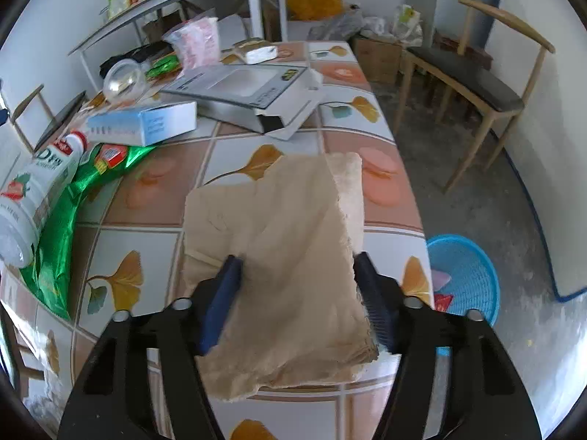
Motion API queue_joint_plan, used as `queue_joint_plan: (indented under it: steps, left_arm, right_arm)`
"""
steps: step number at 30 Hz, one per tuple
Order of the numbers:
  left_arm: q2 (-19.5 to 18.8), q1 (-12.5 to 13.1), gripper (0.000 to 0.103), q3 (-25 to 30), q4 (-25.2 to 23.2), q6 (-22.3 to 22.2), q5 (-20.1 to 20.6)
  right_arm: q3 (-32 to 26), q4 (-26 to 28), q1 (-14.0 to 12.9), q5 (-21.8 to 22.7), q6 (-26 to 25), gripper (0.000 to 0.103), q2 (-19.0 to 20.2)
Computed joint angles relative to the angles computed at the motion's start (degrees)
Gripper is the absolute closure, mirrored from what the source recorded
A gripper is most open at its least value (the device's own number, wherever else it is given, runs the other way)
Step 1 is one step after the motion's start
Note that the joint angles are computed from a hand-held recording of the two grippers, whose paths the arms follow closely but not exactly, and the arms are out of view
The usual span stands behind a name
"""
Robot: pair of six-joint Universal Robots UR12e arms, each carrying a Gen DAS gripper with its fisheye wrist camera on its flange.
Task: Collect trash
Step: 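Grasp the beige paper with the right gripper and lift it, then grasp the clear plastic cup with the left gripper while the right holds the beige paper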
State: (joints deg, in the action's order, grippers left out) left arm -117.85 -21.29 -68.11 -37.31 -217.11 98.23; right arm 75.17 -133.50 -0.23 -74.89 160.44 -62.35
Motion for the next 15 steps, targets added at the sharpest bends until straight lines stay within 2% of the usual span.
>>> queue_joint_plan:
  steps: [2, 4, 7, 10, 15]
  left_arm:
    - [-1.3, 1.4, 0.041, 2.2, -1.9, 0.0, -1.9]
    - [-2.7, 2.7, 0.042, 5.0, -5.2, 0.4, -1.7]
    - [-5.4, 4.6, 0.041, 9.6, -9.0, 4.3, -2.3]
    - [-8.6, 6.0, 0.041, 15.0, -14.7, 6.5, -1.0]
    - [-13.6, 7.8, 0.042, 22.7, -21.6, 9.1, -2.4]
  right_arm:
    - [-0.1, -0.1, -0.1, -0.1, 0.4, 0.058, 0.1]
    - [-0.2, -0.1, -0.4, 0.0, 1.2, 0.067, 0.1]
    - [-0.8, 0.9, -0.8, 1.3, 2.6, 0.073, 0.4]
    - [-1.4, 1.7, -1.0, 1.9, 3.3, 0.074, 0.6]
    - [-1.7, 1.9, -0.8, 1.4, 3.2, 0.074, 0.8]
